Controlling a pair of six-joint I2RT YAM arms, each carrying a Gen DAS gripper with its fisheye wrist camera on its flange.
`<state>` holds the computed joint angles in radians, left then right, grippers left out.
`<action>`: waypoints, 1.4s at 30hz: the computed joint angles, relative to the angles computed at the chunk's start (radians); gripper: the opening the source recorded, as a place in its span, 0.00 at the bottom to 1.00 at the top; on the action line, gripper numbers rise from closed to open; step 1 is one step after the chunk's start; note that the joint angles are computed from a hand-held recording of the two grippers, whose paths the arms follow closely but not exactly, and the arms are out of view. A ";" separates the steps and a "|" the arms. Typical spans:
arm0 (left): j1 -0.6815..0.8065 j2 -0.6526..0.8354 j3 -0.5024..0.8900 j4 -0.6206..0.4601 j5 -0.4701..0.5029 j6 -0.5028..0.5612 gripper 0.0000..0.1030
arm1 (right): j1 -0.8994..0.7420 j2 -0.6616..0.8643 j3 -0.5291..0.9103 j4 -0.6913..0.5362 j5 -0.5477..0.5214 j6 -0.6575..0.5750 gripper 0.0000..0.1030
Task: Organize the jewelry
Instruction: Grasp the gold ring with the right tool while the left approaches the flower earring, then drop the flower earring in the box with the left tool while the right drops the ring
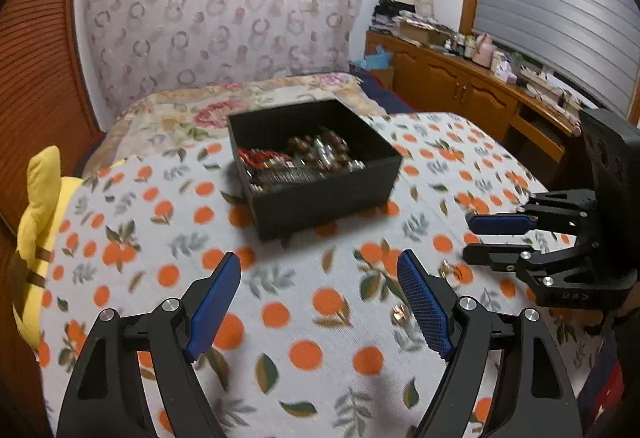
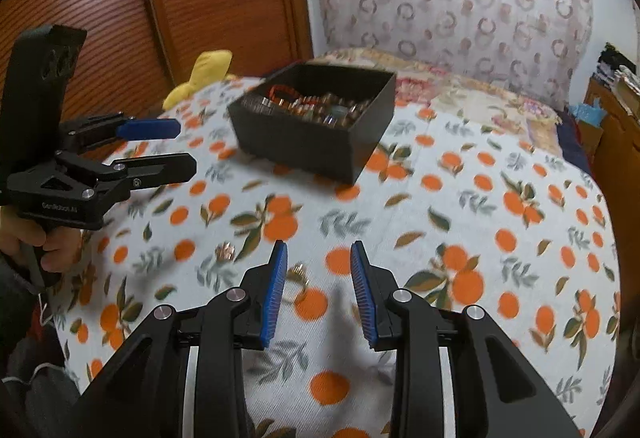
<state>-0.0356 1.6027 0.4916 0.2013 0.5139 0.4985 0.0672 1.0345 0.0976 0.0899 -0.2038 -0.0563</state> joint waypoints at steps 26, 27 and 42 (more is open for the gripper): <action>-0.089 0.043 -0.065 -0.006 -0.029 0.060 0.50 | 0.145 0.124 -0.005 0.094 0.171 0.002 0.05; -0.099 0.049 -0.064 -0.003 -0.034 0.056 0.47 | 0.139 0.107 -0.009 0.090 0.174 0.001 0.05; -0.167 0.075 -0.070 0.045 -0.071 0.034 0.13 | 0.044 -0.096 -0.012 -0.034 0.098 -0.018 0.05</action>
